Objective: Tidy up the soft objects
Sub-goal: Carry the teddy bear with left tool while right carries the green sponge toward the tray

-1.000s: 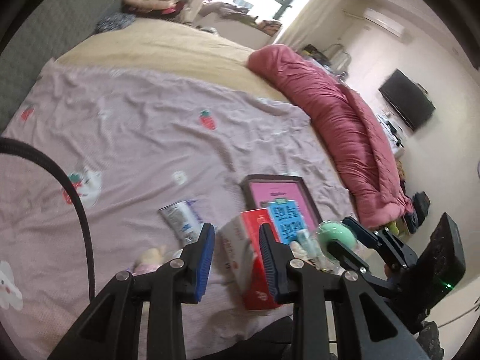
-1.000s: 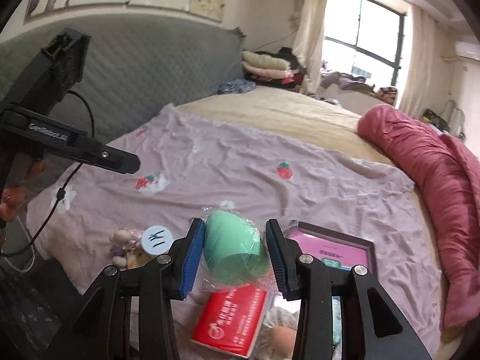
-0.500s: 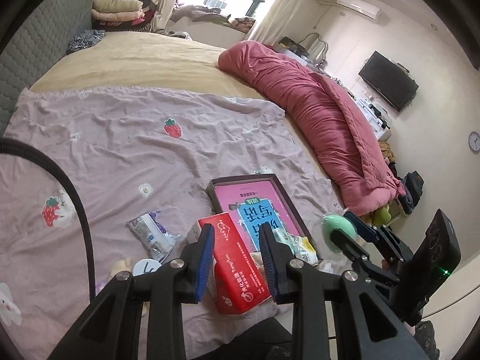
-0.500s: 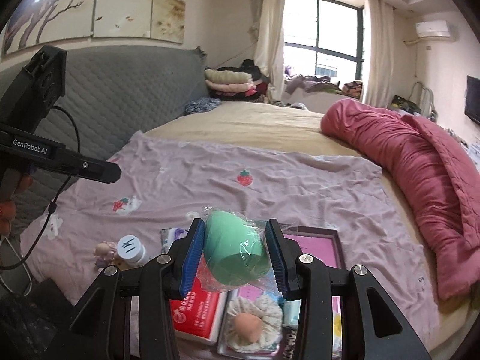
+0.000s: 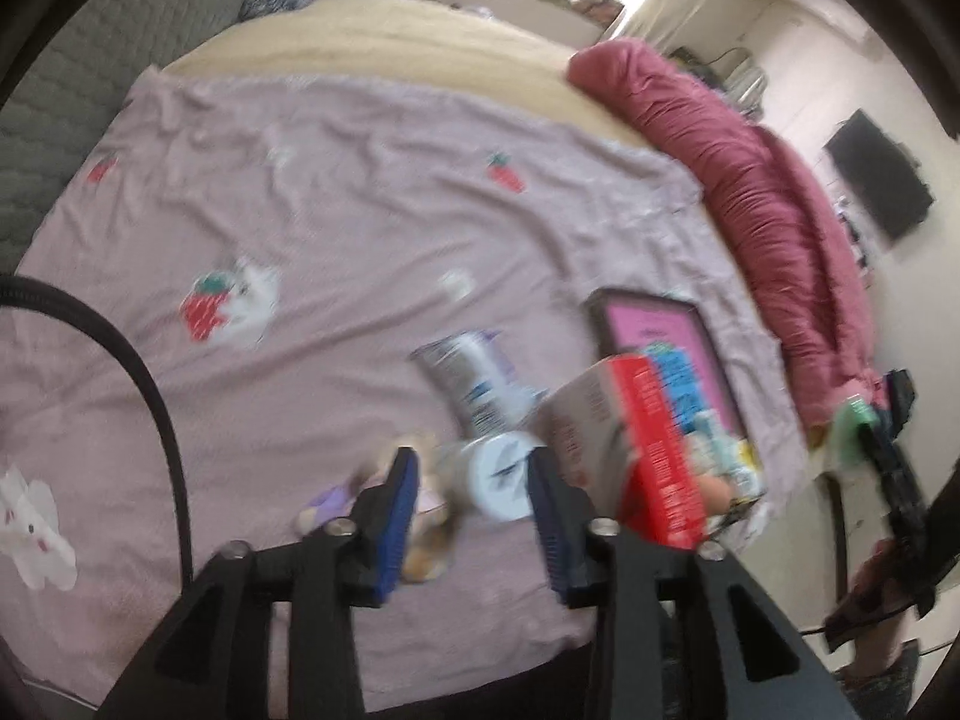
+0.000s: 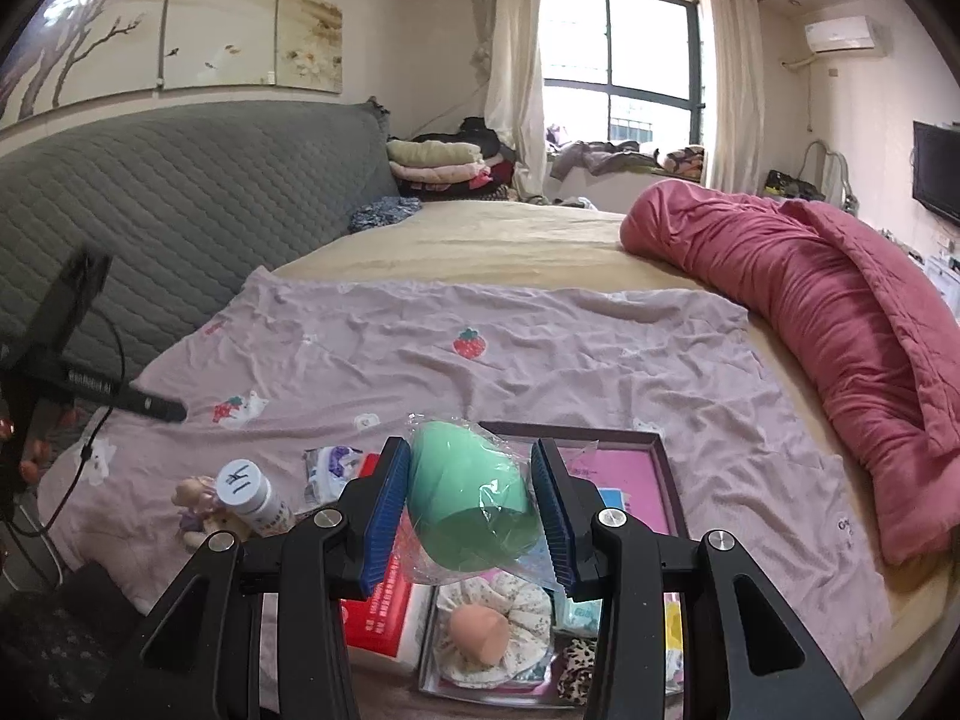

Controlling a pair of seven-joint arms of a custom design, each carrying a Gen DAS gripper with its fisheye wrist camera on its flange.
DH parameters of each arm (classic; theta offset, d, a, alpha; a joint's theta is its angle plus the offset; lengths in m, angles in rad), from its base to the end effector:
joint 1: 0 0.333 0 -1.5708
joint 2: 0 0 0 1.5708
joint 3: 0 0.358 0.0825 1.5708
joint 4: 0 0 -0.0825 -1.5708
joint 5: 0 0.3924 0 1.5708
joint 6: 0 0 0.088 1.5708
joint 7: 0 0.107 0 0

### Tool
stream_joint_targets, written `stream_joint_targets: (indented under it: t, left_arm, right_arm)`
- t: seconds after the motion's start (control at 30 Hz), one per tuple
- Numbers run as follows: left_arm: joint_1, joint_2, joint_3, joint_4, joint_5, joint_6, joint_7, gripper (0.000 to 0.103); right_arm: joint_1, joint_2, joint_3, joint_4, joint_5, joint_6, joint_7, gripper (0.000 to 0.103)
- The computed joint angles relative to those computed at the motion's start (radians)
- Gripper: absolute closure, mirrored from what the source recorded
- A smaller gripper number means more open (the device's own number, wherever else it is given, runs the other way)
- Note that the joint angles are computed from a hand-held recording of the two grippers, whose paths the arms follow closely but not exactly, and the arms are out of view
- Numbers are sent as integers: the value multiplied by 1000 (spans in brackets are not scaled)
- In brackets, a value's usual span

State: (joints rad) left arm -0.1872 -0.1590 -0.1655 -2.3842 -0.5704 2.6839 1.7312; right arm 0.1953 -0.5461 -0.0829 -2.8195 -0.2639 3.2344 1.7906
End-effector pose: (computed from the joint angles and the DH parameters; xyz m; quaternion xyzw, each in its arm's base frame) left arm 0.4835 -0.1623 0.4645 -0.6590 0.6999 -0.2753 0.0121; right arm 0.3684 0.0645 0.4998 -0.6749 0.5761 -0.2899 0.3585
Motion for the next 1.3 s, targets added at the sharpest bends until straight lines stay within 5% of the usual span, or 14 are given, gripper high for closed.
stream_joint_targets:
  t: [0.2, 0.43, 0.57, 0.77, 0.9, 1.3]
  left_arm:
    - [8, 38, -26, -49, 117, 47, 6, 35]
    - [17, 85, -63, -65, 410, 82, -137, 34]
    - [14, 134, -52, -49, 478, 76, -176, 34]
    - [11, 196, -35, -15, 395, 62, -128, 37]
    - [27, 215, -39, 8, 181, 33, 23, 68]
    - [38, 129, -24, -21, -20, 67, 151, 77]
  right_arm:
    - [-16, 13, -9, -6, 7, -16, 2, 60]
    - [-23, 29, -19, -6, 16, -24, -3, 60]
    - [-52, 46, 0, 3, 14, -35, -3, 60]
    - [-103, 85, 34, 17, 4, -48, 6, 60]
    - [-115, 116, 43, 29, -1, -56, 13, 60]
    - [-106, 155, 29, 47, -6, -32, 14, 60]
